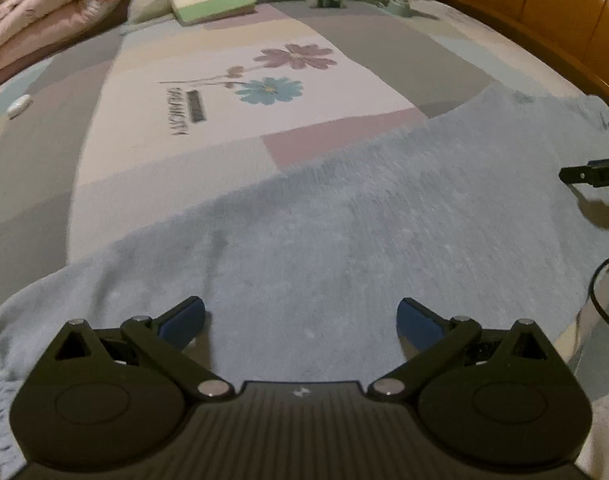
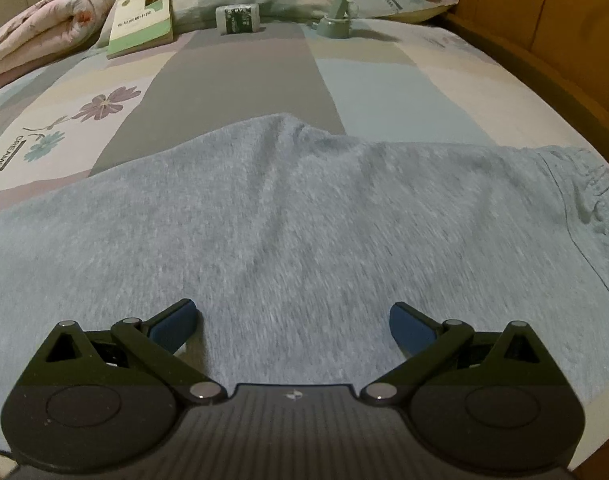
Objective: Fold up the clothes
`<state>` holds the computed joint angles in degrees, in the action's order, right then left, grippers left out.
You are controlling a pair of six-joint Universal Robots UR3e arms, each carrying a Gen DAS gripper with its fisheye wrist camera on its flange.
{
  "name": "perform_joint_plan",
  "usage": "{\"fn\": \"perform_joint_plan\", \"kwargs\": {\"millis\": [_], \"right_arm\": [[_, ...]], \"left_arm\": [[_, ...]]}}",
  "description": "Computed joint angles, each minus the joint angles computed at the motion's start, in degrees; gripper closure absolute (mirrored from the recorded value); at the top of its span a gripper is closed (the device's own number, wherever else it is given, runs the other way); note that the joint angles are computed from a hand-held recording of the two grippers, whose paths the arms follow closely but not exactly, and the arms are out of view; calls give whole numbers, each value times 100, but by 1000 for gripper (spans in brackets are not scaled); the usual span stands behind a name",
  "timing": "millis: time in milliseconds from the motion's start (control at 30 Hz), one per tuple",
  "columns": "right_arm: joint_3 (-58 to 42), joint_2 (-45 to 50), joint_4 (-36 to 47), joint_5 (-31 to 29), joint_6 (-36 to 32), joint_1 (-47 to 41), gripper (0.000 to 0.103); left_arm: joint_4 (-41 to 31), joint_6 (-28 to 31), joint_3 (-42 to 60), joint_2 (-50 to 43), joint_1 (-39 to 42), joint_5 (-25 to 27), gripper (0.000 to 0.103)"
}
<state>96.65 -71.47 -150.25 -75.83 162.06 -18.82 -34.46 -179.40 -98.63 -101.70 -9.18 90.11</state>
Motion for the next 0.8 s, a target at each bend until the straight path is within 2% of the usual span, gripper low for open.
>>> {"fn": "perform_joint_plan", "kwargs": {"millis": [67, 133, 267, 433, 533, 633, 800], "right_arm": [[-309, -28, 486, -163, 179, 96, 0], [-346, -190, 691, 41, 376, 92, 0], [23, -679, 520, 640, 460, 200, 0], [192, -873, 371, 721, 471, 812, 0], [170, -779, 352, 712, 454, 1215, 0], [77, -586, 369, 438, 315, 1656, 0], [165, -385, 316, -62, 62, 2044, 0]], "left_arm": [[32, 29, -323, 345, 121, 109, 1], [34, 93, -664, 683, 266, 175, 1], [-220, 75, -1412, 1361, 651, 67, 1], [-340, 207, -2119, 2114, 923, -63, 1], [-376, 201, -2073, 2168, 845, 78, 1], [-55, 144, -1964, 1979, 646, 237, 1], [412, 351, -1860, 1558, 354, 142, 1]]}}
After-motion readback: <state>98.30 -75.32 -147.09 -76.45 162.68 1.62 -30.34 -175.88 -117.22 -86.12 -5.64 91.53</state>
